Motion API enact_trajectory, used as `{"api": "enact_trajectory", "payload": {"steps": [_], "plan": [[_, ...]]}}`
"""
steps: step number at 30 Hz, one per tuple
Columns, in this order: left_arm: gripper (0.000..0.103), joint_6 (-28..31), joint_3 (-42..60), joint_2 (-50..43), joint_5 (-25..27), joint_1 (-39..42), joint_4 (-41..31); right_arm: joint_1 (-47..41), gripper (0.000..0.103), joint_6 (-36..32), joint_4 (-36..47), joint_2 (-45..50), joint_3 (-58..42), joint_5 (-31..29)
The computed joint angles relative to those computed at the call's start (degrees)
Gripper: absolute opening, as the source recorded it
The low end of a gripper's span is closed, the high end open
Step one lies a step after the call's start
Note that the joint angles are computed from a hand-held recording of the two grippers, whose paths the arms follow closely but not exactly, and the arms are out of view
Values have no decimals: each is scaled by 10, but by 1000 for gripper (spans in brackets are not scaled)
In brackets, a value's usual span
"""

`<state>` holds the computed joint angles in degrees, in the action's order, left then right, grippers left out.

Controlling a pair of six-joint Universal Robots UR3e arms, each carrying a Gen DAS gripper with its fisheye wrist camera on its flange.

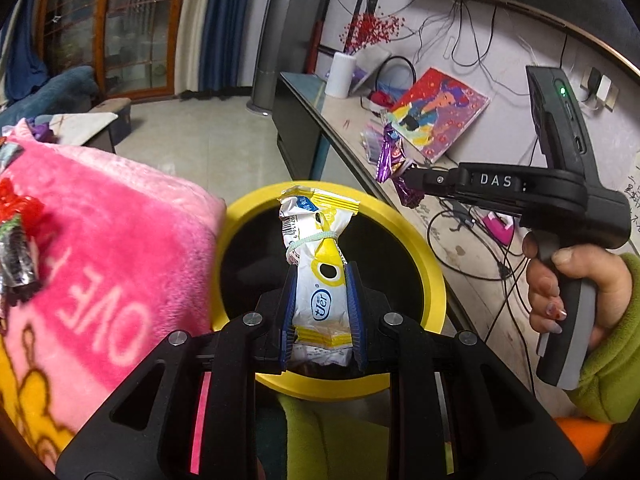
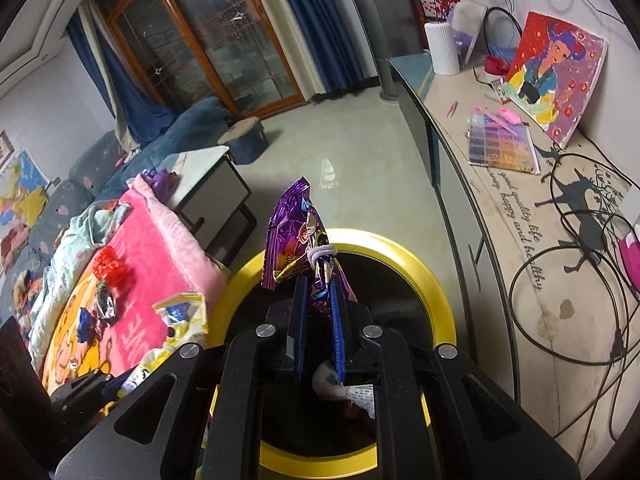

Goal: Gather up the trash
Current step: 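Open the right tool over the bin while the left tool opens too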

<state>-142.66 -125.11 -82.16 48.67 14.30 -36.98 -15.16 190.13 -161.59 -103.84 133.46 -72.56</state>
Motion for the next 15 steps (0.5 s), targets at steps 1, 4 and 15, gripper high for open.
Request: {"api": "enact_trajectory", "payload": {"steps": [1, 4, 15], "plan": [[17, -2, 0, -7, 4, -5, 8, 2, 11, 1, 2, 5, -4, -2], [17, -9, 11, -32, 13, -16, 17, 2, 12, 1, 4, 15, -5, 1], [51, -21, 26, -80, 11, -25, 38, -3, 25, 10, 4, 32, -4, 17]]}}
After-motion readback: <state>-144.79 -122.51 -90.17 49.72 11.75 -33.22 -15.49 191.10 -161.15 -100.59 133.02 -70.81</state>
